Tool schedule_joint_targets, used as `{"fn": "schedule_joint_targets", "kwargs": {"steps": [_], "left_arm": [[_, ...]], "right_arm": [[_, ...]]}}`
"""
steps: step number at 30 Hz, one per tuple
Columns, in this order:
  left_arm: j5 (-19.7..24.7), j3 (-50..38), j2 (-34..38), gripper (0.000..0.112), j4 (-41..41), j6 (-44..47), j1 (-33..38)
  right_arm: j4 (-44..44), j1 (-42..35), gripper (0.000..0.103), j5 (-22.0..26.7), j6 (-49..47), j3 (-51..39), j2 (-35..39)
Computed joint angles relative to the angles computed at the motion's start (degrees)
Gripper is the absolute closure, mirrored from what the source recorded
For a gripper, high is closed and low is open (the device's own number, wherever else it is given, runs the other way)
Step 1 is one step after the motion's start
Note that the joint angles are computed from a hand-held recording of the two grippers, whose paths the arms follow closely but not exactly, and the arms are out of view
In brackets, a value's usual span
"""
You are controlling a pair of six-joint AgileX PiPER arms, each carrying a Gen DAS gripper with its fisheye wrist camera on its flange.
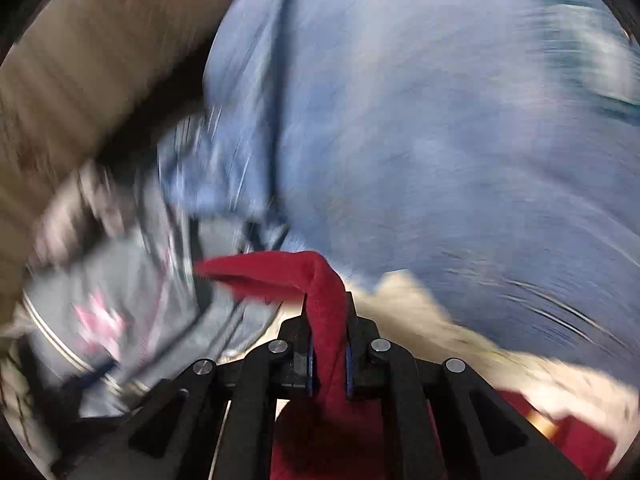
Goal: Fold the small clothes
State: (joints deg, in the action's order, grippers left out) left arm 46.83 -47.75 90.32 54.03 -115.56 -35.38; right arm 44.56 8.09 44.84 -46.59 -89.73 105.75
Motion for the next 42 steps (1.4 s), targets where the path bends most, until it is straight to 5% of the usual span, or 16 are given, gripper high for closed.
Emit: {"fn": "schedule_joint_targets", "kwargs": {"steps": [4,7,8,11,14,16,20,23,30,32,39,42], "left_arm": [[-0.7,-0.61,0.81,0.009,1.29,-1.6,-1.94],[0.55,-2.48,2.54,0.009,2.68,-1.74,-4.86],[0.97,-2.91,2.88,0.009,3.15,-1.77,-5.84],[2.58,-5.41,4.69,0.009,4.46,-0.36,-8.96],[2.75,-6.44,5.63,0.009,5.47,0.49,-10.84],[2.23,-6.61,5.66,0.009,5.87,0.73,-11.52],[3.96,-8.36,6.97,0.009,4.04,4.25,-10.25],[4.16,-7.47,6.26,0.009,3.44,3.49,-9.56],[2.59,-2.92,1.99,0.009,4.33,-1.18,-6.9],[1.97,-2.07,1.08,0.009,4.75,-2.08,-6.38],[3.04,-1.06,0.22,0.009,5.48,-4.01,-5.44],[1.81,-0.79,0.25,0.009,5.34,-4.04,-4.95]], "right_arm": [[11.94,-16.57,0.087,-3.63,-12.35,19.86,-11.93],[12.6,-24.02,0.076,-5.7,-15.3,28.3,-12.74],[10.89,-27.16,0.066,-3.56,-14.75,29.5,-10.61],[4.74,-31.19,0.062,0.17,-12.99,30.58,-8.69],[7.64,-34.01,0.053,2.23,-17.7,33.06,-12.0],[8.9,-32.51,0.044,5.28,-19.09,33.16,-14.78],[8.34,-22.53,0.042,9.46,-18.14,31.31,-16.37],[6.57,-12.75,0.038,6.22,-14.96,29.16,-14.66],[-4.29,1.89,0.043,-3.1,-4.0,25.63,-5.04],[-4.54,4.3,0.095,-6.14,-4.06,25.78,-2.98],[-0.74,9.62,0.103,-8.76,-0.62,23.4,-0.91],[7.73,4.12,0.091,-4.16,-5.4,25.49,-3.57]]}}
